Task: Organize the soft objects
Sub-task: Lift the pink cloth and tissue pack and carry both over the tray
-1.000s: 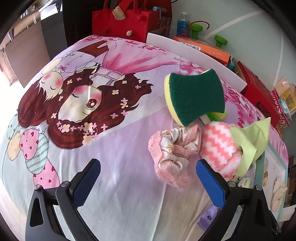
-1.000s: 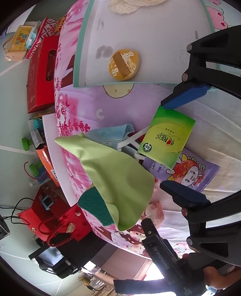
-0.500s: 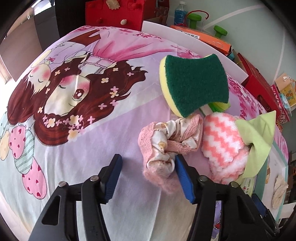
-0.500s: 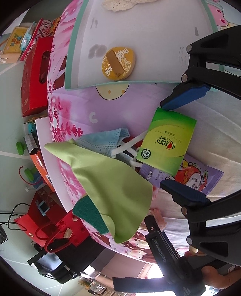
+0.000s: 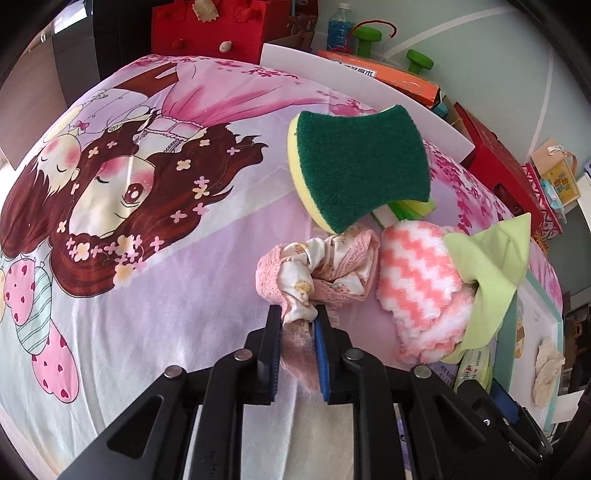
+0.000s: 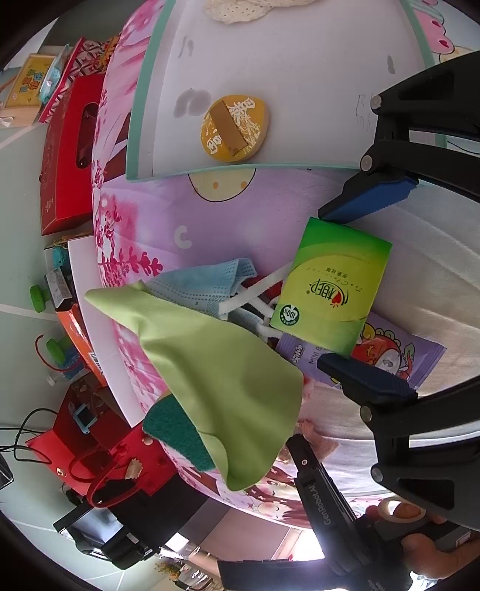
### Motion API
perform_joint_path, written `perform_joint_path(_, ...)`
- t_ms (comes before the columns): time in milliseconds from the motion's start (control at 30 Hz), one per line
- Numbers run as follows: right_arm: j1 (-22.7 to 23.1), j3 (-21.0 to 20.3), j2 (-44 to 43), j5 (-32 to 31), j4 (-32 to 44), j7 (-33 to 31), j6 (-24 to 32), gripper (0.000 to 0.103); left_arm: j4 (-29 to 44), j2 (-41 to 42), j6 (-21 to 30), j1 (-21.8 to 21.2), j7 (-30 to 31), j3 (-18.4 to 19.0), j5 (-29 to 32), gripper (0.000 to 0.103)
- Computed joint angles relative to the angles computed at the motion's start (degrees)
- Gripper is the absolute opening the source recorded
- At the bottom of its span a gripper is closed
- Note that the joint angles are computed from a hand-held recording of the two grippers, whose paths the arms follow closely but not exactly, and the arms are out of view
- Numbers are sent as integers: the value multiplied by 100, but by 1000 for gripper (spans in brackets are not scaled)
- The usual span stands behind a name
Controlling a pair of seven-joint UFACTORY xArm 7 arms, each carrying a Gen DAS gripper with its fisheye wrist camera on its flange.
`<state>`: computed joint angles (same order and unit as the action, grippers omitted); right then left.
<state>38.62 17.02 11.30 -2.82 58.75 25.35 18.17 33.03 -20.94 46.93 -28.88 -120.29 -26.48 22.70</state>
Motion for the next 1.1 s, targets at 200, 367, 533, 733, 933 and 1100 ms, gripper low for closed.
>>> perform_joint_path(200,-14,-7,-75,24,-62,31,-43,75,51,-126,100,1,-128,-139,140,10)
perform_joint_path(367,-65,18,-210,101,-175,16,-192,75,31,-309,209,-9,-243,-201,216,10)
perform_joint_path(533,-90,53,-394,169,-331,10,-443,75,157,-498,550,5,-336,-363,302,9)
perform_joint_path(733,-86,27,-689,29,-531,215,-726,75,640,-702,1439,42,-397,-718,587,9)
perform_joint_path(933,-135,-5,-992,-419,-712,670,-938,75,1127,-695,2228,34,-453,-997,906,9)
perform_joint_path(1100,-226,24,-1074,-574,-757,879,-914,75,1373,-662,2573,6,-508,-1126,1133,9)
